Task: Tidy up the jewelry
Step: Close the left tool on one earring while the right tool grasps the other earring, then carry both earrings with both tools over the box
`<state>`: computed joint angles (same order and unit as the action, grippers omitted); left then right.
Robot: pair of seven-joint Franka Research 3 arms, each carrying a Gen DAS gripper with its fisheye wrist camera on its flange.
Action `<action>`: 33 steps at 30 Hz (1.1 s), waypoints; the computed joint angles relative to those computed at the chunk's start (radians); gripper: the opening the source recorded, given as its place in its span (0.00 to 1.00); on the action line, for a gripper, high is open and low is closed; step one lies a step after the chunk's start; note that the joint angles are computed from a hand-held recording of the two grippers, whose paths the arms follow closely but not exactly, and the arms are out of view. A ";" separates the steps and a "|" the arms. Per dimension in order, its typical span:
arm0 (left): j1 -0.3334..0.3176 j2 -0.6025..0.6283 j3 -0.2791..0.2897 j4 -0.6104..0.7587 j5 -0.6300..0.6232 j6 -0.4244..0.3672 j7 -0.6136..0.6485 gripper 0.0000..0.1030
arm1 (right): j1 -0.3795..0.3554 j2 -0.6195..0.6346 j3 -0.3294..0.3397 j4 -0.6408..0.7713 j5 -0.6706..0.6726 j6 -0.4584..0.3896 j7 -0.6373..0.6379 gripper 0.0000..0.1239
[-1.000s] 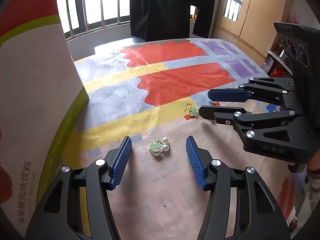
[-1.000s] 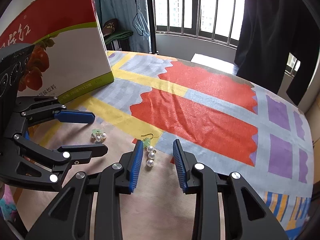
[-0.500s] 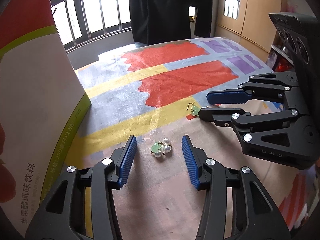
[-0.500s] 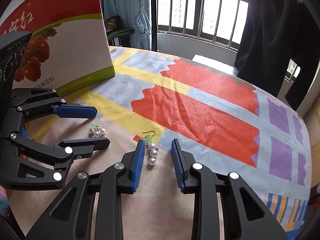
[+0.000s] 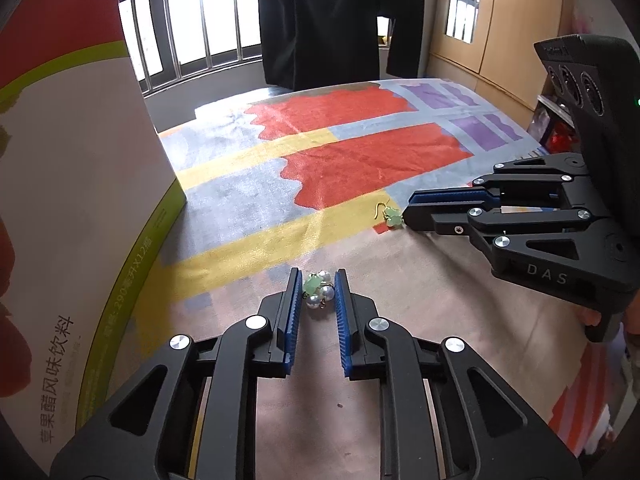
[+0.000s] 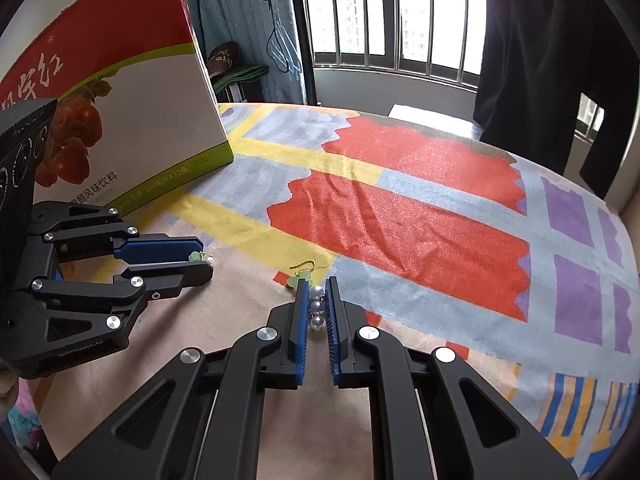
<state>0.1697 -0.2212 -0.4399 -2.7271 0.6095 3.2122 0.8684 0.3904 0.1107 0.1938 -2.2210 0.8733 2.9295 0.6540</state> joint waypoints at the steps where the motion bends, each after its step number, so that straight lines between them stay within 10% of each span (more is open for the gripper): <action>1: -0.029 -0.001 0.027 -0.003 -0.009 -0.004 0.010 0.15 | -0.003 -0.004 0.003 0.000 0.019 -0.008 -0.010 0.07; 14: -0.263 -0.155 0.220 -0.081 -0.143 -0.047 0.117 0.15 | 0.038 -0.119 -0.024 -0.044 0.157 -0.017 -0.113 0.07; 33: -0.394 -0.634 0.279 -0.184 -0.263 -0.304 0.244 0.15 | 0.189 -0.318 -0.059 -0.092 0.155 0.009 -0.123 0.07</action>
<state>-0.2244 -0.8550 -0.1612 -2.9110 0.3463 2.9080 1.1120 0.5798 -0.2077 0.1350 -2.3128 1.0287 2.9383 0.5310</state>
